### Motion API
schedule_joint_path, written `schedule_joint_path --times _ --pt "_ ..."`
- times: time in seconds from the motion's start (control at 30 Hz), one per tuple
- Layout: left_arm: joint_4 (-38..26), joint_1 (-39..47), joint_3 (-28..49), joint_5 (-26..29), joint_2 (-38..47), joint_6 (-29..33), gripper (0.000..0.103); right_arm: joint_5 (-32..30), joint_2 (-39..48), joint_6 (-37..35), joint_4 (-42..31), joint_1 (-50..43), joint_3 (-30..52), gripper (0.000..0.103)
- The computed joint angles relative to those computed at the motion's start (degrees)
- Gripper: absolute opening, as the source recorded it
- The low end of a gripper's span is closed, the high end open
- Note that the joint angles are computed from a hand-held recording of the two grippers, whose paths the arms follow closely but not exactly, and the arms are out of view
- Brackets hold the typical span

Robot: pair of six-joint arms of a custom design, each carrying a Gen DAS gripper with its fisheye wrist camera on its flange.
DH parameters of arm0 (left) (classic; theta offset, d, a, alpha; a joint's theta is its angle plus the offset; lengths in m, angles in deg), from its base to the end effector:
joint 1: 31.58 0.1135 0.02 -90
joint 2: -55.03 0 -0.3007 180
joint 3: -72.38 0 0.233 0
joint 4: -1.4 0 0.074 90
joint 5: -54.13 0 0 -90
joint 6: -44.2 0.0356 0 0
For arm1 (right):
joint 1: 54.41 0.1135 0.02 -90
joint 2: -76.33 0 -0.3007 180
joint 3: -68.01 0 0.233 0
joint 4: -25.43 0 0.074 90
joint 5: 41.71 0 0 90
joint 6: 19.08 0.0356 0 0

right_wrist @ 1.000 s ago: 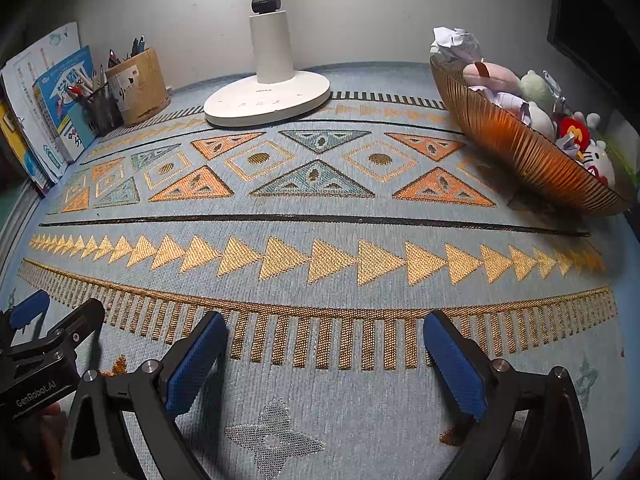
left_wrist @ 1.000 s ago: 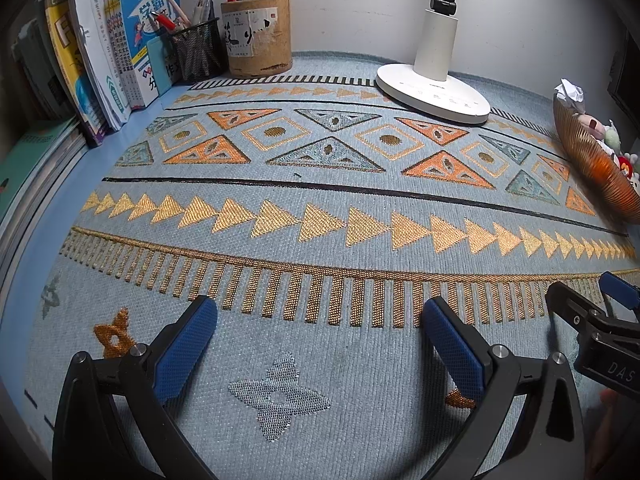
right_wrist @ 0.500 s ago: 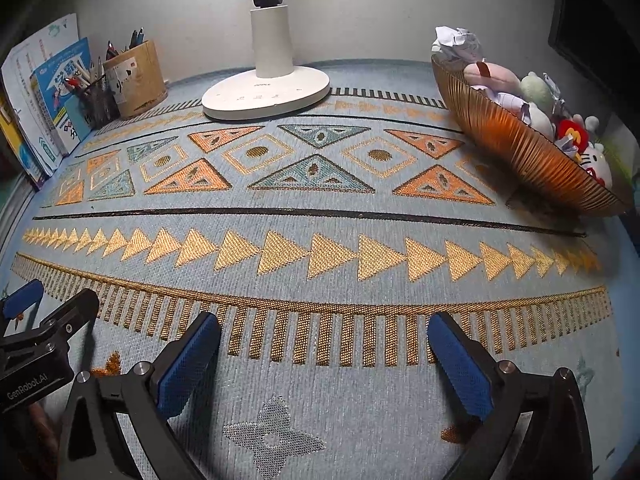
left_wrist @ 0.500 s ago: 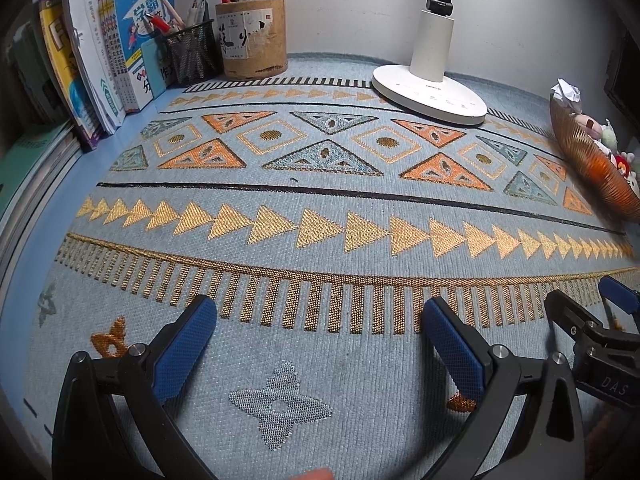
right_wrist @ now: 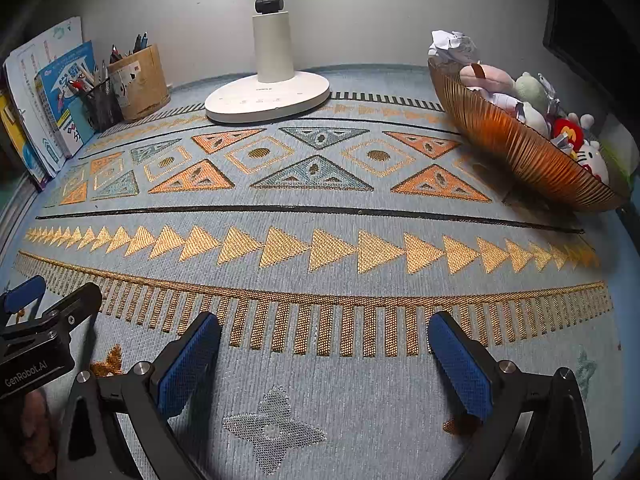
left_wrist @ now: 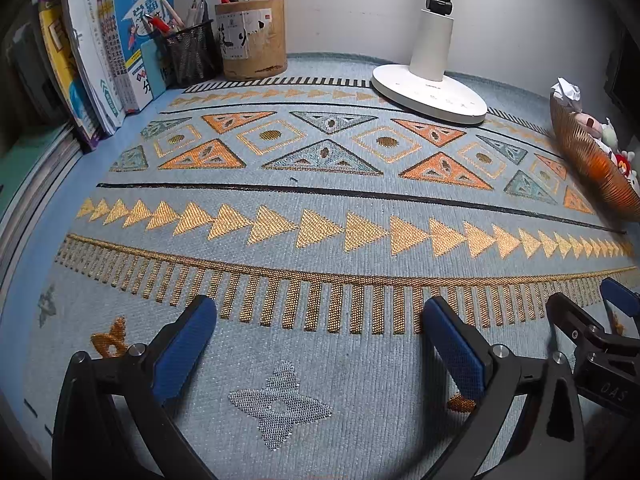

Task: Organize objects

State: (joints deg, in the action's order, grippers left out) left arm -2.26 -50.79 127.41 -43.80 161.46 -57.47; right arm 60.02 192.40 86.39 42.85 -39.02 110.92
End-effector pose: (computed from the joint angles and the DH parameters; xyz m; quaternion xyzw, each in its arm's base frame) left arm 0.2972 -0.0983 0.1303 0.0419 0.9509 -0.0162 0.3062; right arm 0.2728 0.0676 0.0706 0.0308 0.9506 -0.0162 0.3084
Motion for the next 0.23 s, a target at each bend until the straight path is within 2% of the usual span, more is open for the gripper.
schedule_joint_path --times 0.23 --pt "-0.3 0.0 0.2 -0.1 -0.1 0.0 0.103 0.0 0.2 0.0 0.2 0.0 0.0 0.103"
